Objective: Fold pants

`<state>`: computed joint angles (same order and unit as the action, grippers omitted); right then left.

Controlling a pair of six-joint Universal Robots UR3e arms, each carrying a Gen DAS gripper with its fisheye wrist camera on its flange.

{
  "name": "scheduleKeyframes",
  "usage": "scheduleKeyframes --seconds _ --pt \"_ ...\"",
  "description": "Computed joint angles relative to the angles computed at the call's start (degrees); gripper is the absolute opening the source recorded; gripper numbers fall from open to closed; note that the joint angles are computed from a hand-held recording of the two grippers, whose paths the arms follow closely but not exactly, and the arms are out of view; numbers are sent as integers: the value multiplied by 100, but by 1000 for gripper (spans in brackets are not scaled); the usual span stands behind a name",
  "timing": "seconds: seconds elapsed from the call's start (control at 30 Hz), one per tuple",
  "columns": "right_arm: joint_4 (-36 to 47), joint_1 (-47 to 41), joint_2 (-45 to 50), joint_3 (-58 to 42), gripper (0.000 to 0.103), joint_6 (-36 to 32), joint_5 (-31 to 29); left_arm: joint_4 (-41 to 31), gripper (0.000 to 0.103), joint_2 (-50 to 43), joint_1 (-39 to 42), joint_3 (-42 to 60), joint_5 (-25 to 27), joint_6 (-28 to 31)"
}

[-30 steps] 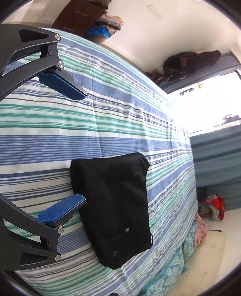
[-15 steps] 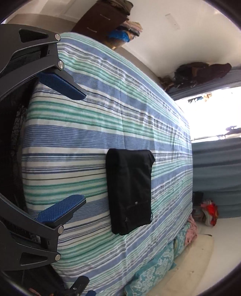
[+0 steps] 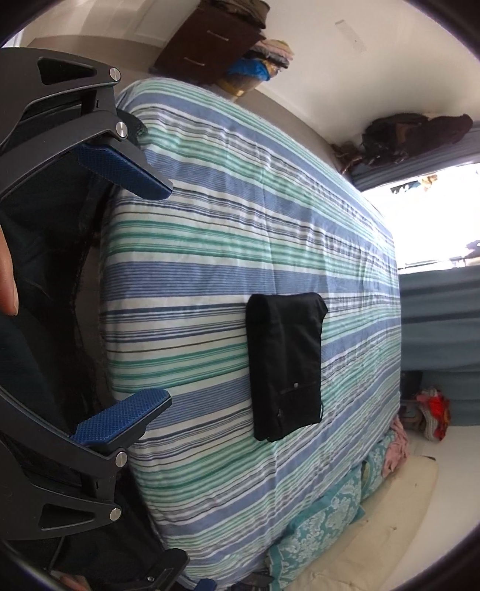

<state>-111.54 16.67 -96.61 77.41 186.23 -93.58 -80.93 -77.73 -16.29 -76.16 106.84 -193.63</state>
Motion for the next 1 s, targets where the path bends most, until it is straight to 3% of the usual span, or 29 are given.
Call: scheduleKeyframes --seconds 0.13,0.33,0.6,1.0 --pt "600 216 70 -694 103 7 -119 -417 102 120 -105 320 68 -171" --pt "907 497 9 -789 103 260 -219 -496 102 142 -299 345 70 -480" --pt "892 696 61 -820 103 393 -369 -376 102 -2 -719 428 358 -601" --pt "972 812 201 -960 103 533 -644 -314 102 84 -614 313 278 -683"
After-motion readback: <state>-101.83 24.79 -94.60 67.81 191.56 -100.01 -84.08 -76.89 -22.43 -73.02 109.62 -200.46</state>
